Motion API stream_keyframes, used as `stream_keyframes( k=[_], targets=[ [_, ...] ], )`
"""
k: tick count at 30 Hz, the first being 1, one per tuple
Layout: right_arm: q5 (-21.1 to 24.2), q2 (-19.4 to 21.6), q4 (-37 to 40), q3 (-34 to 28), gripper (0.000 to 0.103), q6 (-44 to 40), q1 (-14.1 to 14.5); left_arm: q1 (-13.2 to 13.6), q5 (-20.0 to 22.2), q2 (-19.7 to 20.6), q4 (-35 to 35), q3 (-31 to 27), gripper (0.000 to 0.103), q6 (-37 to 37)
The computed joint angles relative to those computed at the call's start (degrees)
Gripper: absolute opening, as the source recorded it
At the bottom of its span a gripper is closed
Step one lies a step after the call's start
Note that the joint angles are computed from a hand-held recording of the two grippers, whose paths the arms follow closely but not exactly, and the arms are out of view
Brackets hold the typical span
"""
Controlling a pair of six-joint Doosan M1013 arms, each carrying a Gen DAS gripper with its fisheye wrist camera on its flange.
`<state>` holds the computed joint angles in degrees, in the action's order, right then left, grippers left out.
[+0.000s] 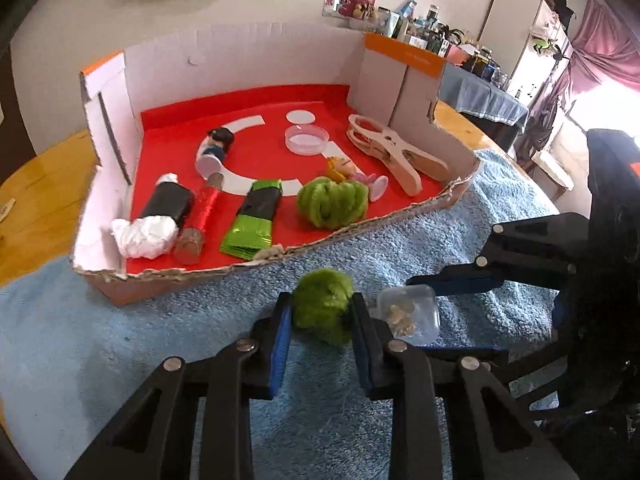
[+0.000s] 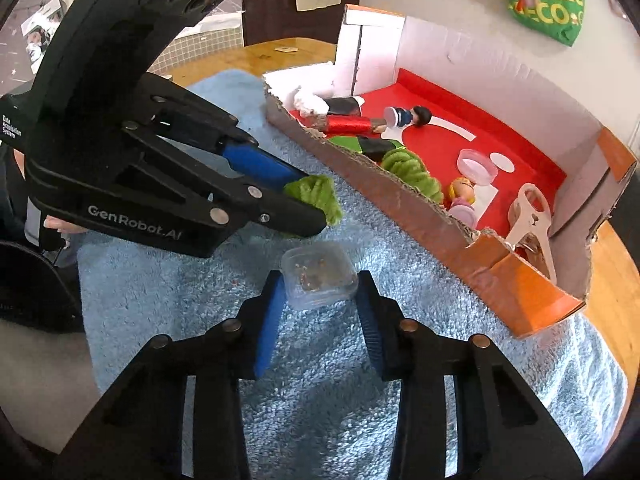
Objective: Organize objects
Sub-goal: 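Grasp the green yarn ball with the left tool while the right tool grasps the clear container, then carry the yarn ball with the left tool into the box while the right tool carries the container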
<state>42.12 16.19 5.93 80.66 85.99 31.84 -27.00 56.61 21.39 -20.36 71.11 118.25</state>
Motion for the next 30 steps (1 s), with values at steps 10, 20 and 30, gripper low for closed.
stream_keyframes(
  k=[10, 20, 30],
  targets=[
    [-2.63, -2.48, -3.17, 0.74, 0.033, 7.65, 0.31, 1.46, -3.96, -3.47, -3.73, 3.12, 0.029, 3.0],
    [-0.29, -2.15, -7.29, -0.07, 0.033, 15.44, 0.98, 2.01, -3.45, -4.15, -4.08, 4.59, 0.029, 4.07],
    [6.64, -1.49, -11.13, -1.78, 0.034, 19.17, 1.97, 1.66, -2.03, -3.72, -1.55, 5.71, 0.03, 2.59]
  ],
)
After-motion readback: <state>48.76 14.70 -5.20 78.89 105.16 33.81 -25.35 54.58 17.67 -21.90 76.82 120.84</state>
